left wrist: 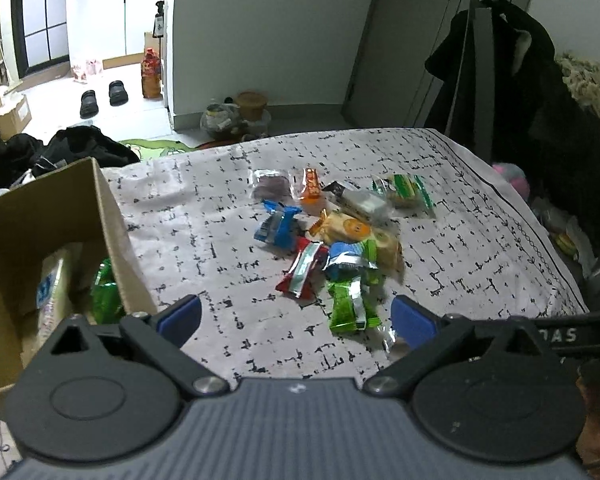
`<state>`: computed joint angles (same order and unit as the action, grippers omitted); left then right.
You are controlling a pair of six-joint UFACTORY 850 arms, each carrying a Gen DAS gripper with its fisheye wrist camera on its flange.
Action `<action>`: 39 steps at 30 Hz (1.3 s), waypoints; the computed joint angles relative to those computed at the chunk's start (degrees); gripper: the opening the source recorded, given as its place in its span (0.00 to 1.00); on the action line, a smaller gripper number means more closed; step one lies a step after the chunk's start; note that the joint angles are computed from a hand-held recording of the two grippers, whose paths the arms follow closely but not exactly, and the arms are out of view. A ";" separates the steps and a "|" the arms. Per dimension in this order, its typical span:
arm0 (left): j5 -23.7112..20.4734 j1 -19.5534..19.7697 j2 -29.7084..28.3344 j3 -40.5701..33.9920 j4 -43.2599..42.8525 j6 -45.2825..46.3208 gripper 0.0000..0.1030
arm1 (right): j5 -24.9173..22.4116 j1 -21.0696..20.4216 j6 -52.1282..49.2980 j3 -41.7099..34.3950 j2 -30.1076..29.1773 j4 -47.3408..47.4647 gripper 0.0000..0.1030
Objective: Organize snacks
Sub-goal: 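Move the right tool back to the pile and grasp a clear wrapped sweet, then grasp the green-and-silver packet with the left tool while the right tool holds the sweet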
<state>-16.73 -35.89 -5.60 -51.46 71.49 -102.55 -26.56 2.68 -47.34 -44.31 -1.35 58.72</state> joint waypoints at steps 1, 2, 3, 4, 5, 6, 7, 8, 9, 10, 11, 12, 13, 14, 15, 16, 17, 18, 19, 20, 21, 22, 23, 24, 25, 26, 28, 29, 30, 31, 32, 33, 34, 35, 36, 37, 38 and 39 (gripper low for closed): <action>0.35 0.18 -0.25 -0.01 0.25 -0.46 0.98 | -0.63 -0.24 -0.26 -0.15 -0.67 0.71 0.54; 0.64 0.37 -0.53 0.01 0.67 -1.23 0.98 | -1.01 -0.27 0.21 -0.43 -1.35 0.60 0.50; 0.75 0.48 -0.69 0.05 1.33 -2.22 0.97 | -1.30 -0.19 1.26 -0.82 -2.05 0.08 0.48; 0.91 0.62 -0.85 0.19 2.62 -3.79 0.97 | -1.75 -0.19 2.20 -1.15 -2.82 -0.16 0.45; 1.06 0.70 -0.91 0.37 3.86 -5.21 0.97 | -2.39 -0.30 2.69 -1.52 -3.66 0.06 0.42; 1.09 0.72 -1.04 0.53 5.26 -6.81 0.96 | -2.67 -0.32 3.09 -1.77 -4.30 0.24 0.42; 1.18 0.75 -1.21 0.65 6.53 -8.25 0.96 | -2.65 -0.22 4.09 -2.05 -5.01 0.00 0.41; 1.35 0.79 -1.41 0.74 7.57 -9.44 0.96 | -2.46 -0.10 4.98 -2.36 -5.67 -0.29 0.41; 1.51 0.83 -1.67 0.68 8.15 -10.08 0.95 | -2.16 0.07 5.70 -2.53 -6.07 -0.63 0.41; 1.72 0.84 -1.81 0.78 9.06 -11.07 0.95 | -1.56 0.29 5.70 -2.63 -6.41 -0.62 0.41; 1.95 0.86 -2.03 0.80 9.81 -11.96 0.94 | -0.67 0.58 5.58 -2.71 -6.68 -0.66 0.42; 2.16 0.88 -2.30 0.76 10.07 -12.40 0.94 | 0.09 0.82 6.16 -2.90 -6.97 -1.15 0.42; 2.21 0.88 -2.57 0.70 10.17 -12.51 0.94 | 0.39 0.86 6.66 -3.18 -7.39 -1.38 0.42; 2.16 0.89 -2.92 0.57 10.16 -12.47 0.93 | 0.53 0.88 6.76 -3.42 -7.81 -1.21 0.42; 2.15 0.92 -3.16 0.50 10.19 -12.57 0.92 | 0.95 0.94 6.83 -3.60 -8.16 -1.17 0.42; 2.21 0.98 -3.45 0.39 10.25 -12.81 0.92 | 1.63 1.11 7.35 -3.76 -8.47 -1.71 0.42; 2.37 1.06 -3.72 0.23 10.23 -12.97 0.92 | 2.13 1.26 8.15 -4.04 -8.81 -2.54 0.40; 2.25 1.02 -3.97 0.10 10.83 -13.64 0.91 | 2.79 1.38 8.29 -4.03 -8.91 -2.72 0.37; 2.03 0.93 -4.19 -0.05 11.66 -14.28 0.91 | 3.29 1.44 8.04 -4.13 -9.07 -2.67 0.32; 2.08 0.95 -4.44 -0.24 12.44 -14.79 0.91 | 3.73 1.43 7.39 -4.08 -9.10 -2.21 0.29; 2.32 1.04 -4.63 -0.39 12.78 -15.07 0.91 | 4.11 1.44 7.13 -4.10 -9.06 -2.24 0.26; 2.40 1.09 -4.84 -0.60 12.73 -15.18 0.91 | 4.86 1.53 6.77 -4.00 -8.88 -2.59 0.23; 2.27 1.05 -5.00 -0.75 13.14 -15.68 0.90 | 5.56 1.67 6.67 -4.05 -8.81 -3.07 0.19; 2.12 0.98 -5.14 -0.91 14.16 -16.40 0.90 | 6.38 1.75 6.87 -4.01 -8.59 -4.00 0.18; 2.03 0.92 -5.24 -1.05 15.09 -16.98 0.90 | 6.89 1.71 7.62 -4.08 -8.48 -5.19 0.17; 2.00 0.90 -5.41 -1.27 16.09 -17.63 0.89 | 7.12 1.56 8.55 -4.28 -8.54 -6.35 0.14; 2.32 1.03 -5.71 -1.69 17.23 -18.43 0.88 | 7.07 0.97 9.86 -4.67 -8.83 -7.94 0.13; 2.57 1.13 -5.98 -2.02 17.85 -18.90 0.86 | 7.22 0.67 10.44 -4.79 -8.95 -8.52 0.13; 2.73 1.15 -6.35 -2.42 18.49 -19.36 0.85 | 7.41 0.43 10.83 -4.83 -9.03 -8.94 0.12; 2.63 1.12 -6.63 -2.77 18.71 -19.32 0.85 | 7.46 0.06 11.46 -4.94 -9.09 -9.43 0.12; 2.31 1.02 -6.97 -3.21 18.33 -18.81 0.83 | 7.20 -0.29 11.60 -5.00 -9.05 -9.43 0.12; 2.29 0.98 -7.16 -3.49 18.37 -18.76 0.82 | 6.81 -0.52 11.21 -4.98 -8.93 -8.97 0.12; 2.59 1.00 -7.35 -3.73 19.40 -19.60 0.81 | 6.11 -0.86 9.77 -5.02 -8.84 -7.53 0.13; 2.79 0.99 -7.55 -3.97 20.17 -20.22 0.79 | 5.31 -1.11 7.98 -5.00 -8.72 -5.72 0.15; 2.96 0.99 -7.72 -4.17 20.59 -20.52 0.76 | 4.39 -1.31 6.07 -4.96 -8.62 -3.83 0.16; 3.12 0.99 -7.89 -4.38 20.59 -20.43 0.74 | 3.64 -1.33 5.58 -5.02 -8.60 -3.30 0.19; 3.48 1.03 -8.14 -4.65 20.55 -20.18 0.71 | 3.18 -1.26 5.53 -5.09 -8.57 -2.97 0.21; 3.78 1.07 -8.25 -4.76 20.75 -20.17 0.69 | 2.54 -1.20 4.52 -4.98 -8.50 -1.73 0.22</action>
